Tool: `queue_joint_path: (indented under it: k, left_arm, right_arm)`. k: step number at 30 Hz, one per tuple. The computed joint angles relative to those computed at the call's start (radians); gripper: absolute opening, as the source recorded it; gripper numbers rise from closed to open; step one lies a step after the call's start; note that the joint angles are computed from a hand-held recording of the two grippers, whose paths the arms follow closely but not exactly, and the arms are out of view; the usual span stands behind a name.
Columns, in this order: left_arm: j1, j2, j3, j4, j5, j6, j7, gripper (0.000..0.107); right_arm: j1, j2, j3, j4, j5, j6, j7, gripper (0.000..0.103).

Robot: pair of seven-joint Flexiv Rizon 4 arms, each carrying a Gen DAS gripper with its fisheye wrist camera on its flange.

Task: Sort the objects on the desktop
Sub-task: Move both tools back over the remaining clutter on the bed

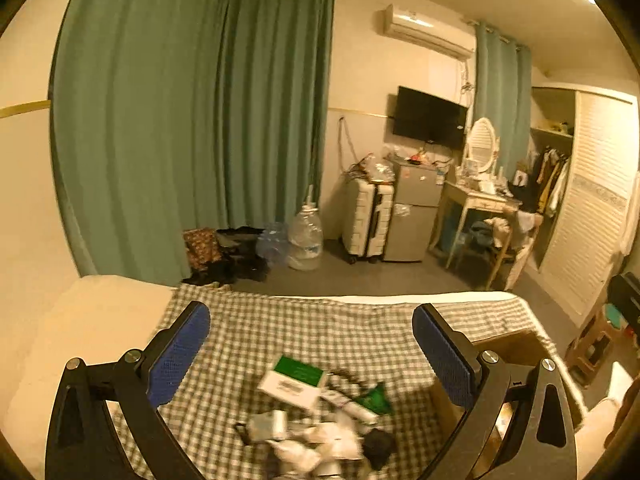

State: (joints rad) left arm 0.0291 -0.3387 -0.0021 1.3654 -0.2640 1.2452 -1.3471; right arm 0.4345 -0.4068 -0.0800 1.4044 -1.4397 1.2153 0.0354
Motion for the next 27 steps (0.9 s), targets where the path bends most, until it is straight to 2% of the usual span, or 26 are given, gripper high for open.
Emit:
queue_joint_path:
  k: [7, 11, 14, 16, 19, 23, 27]
  left_arm:
    - [0.020, -0.029, 0.065, -0.003, 0.088, 0.046, -0.037, 0.103]
    - [0.060, -0.049, 0.043, 0.021, 0.089, 0.070, 0.042, 0.103]
    - [0.083, -0.084, 0.031, 0.012, 0.056, 0.017, 0.067, 0.103]
    - [0.104, -0.101, 0.009, 0.013, 0.016, -0.023, 0.093, 0.103]
    - [0.099, -0.135, 0.023, -0.022, 0.013, -0.139, 0.079, 0.103]
    - [0.092, -0.182, 0.021, -0.070, 0.018, -0.229, 0.089, 0.103]
    - [0.099, -0.217, 0.002, -0.088, 0.019, -0.259, 0.135, 0.103]
  right_arm:
    - [0.043, -0.073, -0.014, -0.070, 0.085, -0.009, -0.086, 0.103]
    - [0.054, -0.121, -0.027, -0.096, 0.131, 0.045, -0.143, 0.103]
    - [0.065, -0.166, -0.017, -0.122, 0.237, 0.040, -0.267, 0.103]
    - [0.072, -0.189, -0.024, -0.128, 0.278, 0.064, -0.302, 0.103]
    - [0.077, -0.230, -0.006, -0.142, 0.372, 0.072, -0.397, 0.103]
    - [0.071, -0.299, 0.053, -0.189, 0.528, 0.018, -0.585, 0.103]
    - [0.072, -0.355, 0.098, -0.239, 0.651, -0.055, -0.746, 0.103]
